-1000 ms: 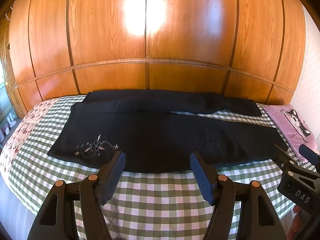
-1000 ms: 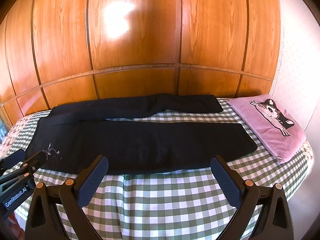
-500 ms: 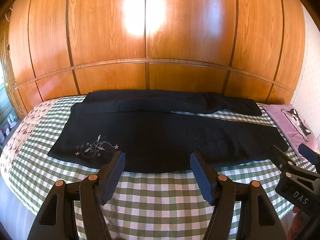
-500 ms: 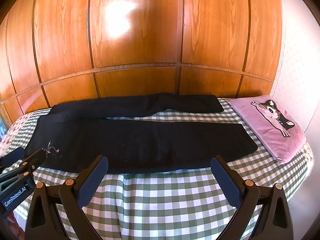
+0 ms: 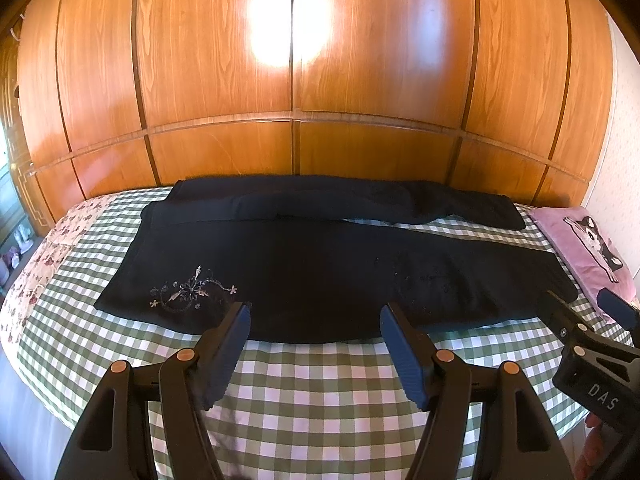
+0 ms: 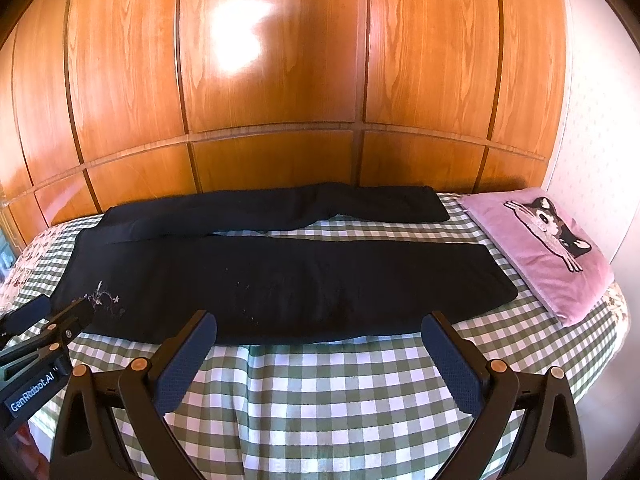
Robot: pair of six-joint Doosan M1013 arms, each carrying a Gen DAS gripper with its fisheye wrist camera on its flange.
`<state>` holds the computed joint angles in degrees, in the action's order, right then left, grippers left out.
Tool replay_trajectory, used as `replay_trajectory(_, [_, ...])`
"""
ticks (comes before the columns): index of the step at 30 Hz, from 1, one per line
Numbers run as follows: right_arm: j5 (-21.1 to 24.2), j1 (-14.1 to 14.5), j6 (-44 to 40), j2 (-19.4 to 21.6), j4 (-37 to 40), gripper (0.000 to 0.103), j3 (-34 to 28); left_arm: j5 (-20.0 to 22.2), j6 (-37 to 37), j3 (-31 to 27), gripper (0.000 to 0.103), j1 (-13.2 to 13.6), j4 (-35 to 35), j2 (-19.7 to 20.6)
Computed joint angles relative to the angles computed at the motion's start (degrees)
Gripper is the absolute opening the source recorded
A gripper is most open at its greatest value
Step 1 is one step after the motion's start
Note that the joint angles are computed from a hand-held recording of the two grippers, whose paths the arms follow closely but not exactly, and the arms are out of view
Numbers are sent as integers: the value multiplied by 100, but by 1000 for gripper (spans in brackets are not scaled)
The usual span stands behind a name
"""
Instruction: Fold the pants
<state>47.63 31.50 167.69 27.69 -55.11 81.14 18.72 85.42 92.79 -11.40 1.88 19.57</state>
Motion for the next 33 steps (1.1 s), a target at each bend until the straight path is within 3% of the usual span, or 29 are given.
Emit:
replay_trajectory(12, [35,-30,-86,22,107,103,-24,153,59,-72,69,30,-108,87])
replay_trajectory(18, [-152,-154,193,-6,172,103,94,557,295,-253,69,138,-649,253])
replay_trajectory(21, [-472,-279,474,-57,191,103,230,853,652,-394,69,289,-1350,406])
replay_trajectory(23, [-1016,-427,495,-123,344,103,392,1028,1339,-446,69,471,-2427,519])
replay_trajectory(26, [-969,-594,558,-96,846,103,433,1269,1849,-481,69,742,-3715,682])
replay_trajectory(30, [-1014,-886,75,-68,1918,103,526,1543,1185,-691,67,894,-3401,919])
replay_trajectory(33, [-1656,-1114,367,-172,2092,103,885,1368,728,-721,67,967,-3017,1002])
